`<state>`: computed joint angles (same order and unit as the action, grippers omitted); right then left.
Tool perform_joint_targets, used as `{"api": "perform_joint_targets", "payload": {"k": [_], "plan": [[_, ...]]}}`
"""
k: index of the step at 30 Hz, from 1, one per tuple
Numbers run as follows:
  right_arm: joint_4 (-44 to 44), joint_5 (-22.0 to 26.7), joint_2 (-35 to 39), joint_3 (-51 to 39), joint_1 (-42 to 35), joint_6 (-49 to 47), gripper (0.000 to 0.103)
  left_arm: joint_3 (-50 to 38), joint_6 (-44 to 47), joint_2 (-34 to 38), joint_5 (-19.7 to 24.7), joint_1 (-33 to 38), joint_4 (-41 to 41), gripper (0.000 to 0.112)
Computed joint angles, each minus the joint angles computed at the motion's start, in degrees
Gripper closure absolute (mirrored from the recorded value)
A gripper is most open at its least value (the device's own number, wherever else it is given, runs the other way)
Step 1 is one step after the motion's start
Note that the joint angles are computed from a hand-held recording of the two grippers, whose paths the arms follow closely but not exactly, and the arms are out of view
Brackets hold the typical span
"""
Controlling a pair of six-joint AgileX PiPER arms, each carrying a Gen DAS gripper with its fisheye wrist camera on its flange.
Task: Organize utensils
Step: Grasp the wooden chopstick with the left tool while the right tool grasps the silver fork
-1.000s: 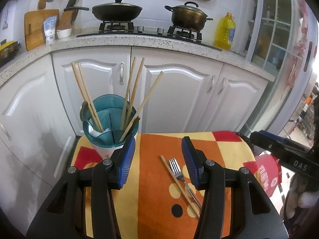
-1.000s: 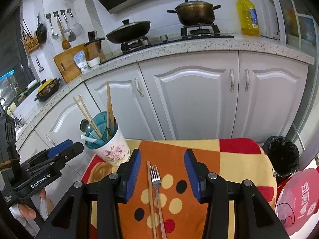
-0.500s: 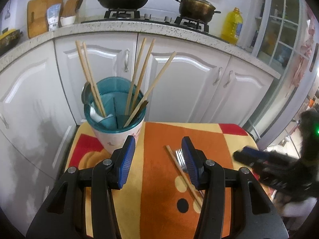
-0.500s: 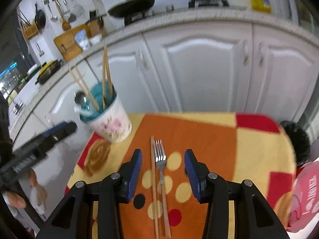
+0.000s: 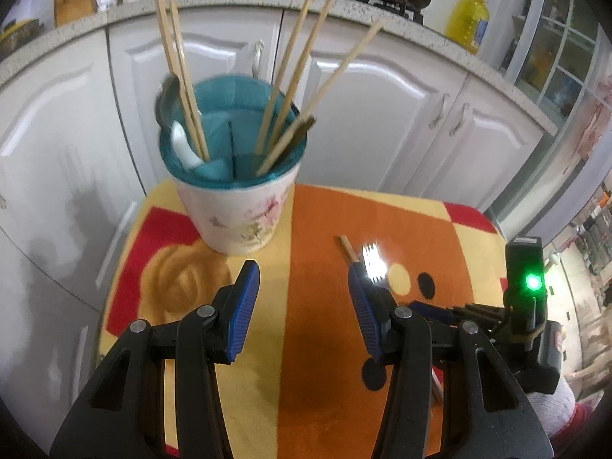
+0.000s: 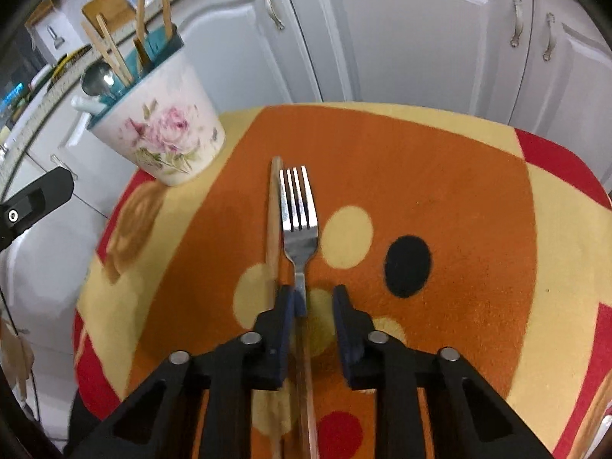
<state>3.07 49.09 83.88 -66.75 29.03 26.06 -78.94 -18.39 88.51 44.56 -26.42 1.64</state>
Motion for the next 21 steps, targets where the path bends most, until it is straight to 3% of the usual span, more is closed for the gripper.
{"api": "perform_joint_targets", "payload": {"k": [3,10,14,21], "plan": [[-3.62,0.17,-1.32,1.02,-0.68,4.82,0.095,-0.20,0.66,1.72,0.05,-0.70,-0.88,0.065],[5.90,-2.64,-4.89,5.22,-9.29,-1.60,0.095,-4.23,4.65,9.17,0.48,-1.26,-7.08,0.065],[7.97,-3.50,-4.16,4.07,-12.76,-5.82,0.074,-9.39,5.66,14.89,2.29,-1.36,-9.66,0.065],[17.72,-5.59,1.57,0.10,-17.57,-22.43,0.072,-19.98,2.74,24.08,6.36,-2.12,-6.96,0.065]]}}
